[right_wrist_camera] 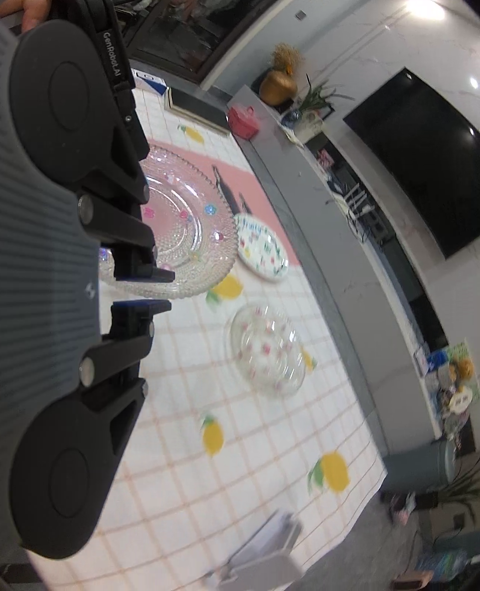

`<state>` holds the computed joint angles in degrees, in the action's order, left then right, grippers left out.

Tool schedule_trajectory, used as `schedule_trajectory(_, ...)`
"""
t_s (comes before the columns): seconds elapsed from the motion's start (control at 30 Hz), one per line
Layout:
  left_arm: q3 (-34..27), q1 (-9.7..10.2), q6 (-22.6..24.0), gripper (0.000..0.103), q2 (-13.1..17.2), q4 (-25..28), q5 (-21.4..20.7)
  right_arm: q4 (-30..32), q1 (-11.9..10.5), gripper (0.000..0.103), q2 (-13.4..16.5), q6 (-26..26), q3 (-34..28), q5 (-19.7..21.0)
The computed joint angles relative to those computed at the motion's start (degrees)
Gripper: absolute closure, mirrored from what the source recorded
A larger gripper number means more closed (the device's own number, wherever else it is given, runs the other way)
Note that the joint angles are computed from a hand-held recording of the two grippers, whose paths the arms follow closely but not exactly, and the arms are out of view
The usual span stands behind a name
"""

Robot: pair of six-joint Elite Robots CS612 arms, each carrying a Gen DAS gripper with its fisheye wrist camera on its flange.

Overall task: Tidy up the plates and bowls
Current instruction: 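Lift the glass plate with both grippers and carry it beside the bowl stack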

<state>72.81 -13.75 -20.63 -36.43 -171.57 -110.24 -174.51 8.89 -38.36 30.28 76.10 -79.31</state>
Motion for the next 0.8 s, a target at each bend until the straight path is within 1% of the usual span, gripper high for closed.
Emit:
schedule_trajectory(0.1,1.44,-1.06,-1.13,0.091,-0.2,-0.33,1.51,0.83,-0.7,0.096,-0.37,0.38,1.49,0.04)
schedule_trajectory(0.3,3.15,-2.51,-2.54,0.09,-0.12,1.3,4.19,4.3,-1.83,0.097,0.12,1.01,2.27,0.66)
schedule_trajectory(0.37,2.95,-2.52,-3.8,0.09,0.27,1.81,3.73,5.75,-1.82,0.097,0.2,0.21,1.84,-0.02)
schedule_trajectory(0.47,3.25,-2.96,-3.75,0.09,0.42,1.78,5.19,8.49,-1.49,0.097,0.38,-2.53,0.87,-1.71)
schedule_trajectory(0.57,3.01,-3.13,-4.01,0.09,0.84,2.53,5.41,11.71,-1.64,0.097,0.84,-2.89,-0.12,-1.49)
schedule_trajectory(0.8,2.74,-3.74,-4.11,0.09,1.44,3.73,8.23,17.26,-1.69,0.096,2.22,-4.15,-2.78,-1.13)
